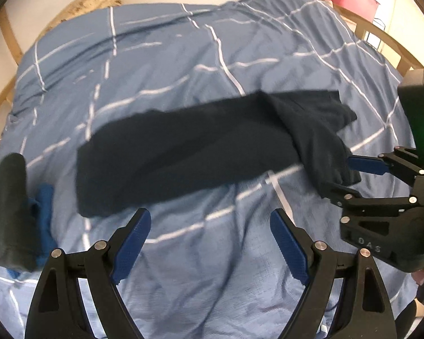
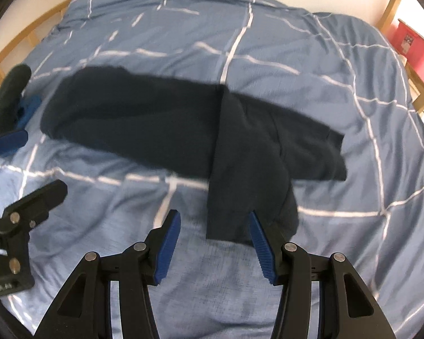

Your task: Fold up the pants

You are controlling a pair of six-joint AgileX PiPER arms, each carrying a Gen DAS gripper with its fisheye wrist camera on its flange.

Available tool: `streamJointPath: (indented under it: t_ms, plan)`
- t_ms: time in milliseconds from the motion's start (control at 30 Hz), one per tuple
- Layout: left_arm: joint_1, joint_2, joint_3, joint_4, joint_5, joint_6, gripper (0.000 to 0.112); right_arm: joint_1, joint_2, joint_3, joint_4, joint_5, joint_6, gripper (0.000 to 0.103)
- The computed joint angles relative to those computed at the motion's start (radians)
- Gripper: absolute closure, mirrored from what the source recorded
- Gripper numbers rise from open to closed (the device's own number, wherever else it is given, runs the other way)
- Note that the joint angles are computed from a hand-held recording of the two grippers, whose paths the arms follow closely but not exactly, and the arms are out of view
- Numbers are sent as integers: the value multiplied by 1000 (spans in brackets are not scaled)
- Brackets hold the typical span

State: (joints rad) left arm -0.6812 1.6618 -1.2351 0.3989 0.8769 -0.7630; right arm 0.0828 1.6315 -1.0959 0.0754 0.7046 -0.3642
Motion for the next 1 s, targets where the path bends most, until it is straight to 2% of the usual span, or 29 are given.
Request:
streamJointPath:
  t_ms: [267,400,467,500,533,567,633,733,833,900,1000]
  plan:
    - [45,56,64,-71,-128,-11,26,-6,64,62,-15,-143,7,52]
    - [65,82,71,-87,-156,-11,26,31,104,65,-157,-191,138,52]
    - [68,94,70,-86,-164,-12,26,47,122,66,-248,-206,220,63]
    - [66,102,69,-75,-166,-19,26,47,128,66,-256,-211,219,69]
    - [68,104,68,-71,-168,-17,26,41,128,65,-240,-213,193,82]
    - [68,108,67,-66,-171,-16,26,33,122,67,-212,-216,154,86]
    - [67,117,57,-53,-176,-21,26,11,90,77,-149,-227,82,92]
    - [70,125,38,-43,-189,-25,26,-27,39,65,-112,-248,41,94]
    - [75,132,8,-29,-200,-31,26,-61,48,-34,-151,-228,81,94]
    - [78,138,-17,-7,-203,-44,26,-94,101,-155,-119,-179,63,94]
    - [85,163,-74,22,-197,-46,26,-118,209,-345,-150,-97,101,95]
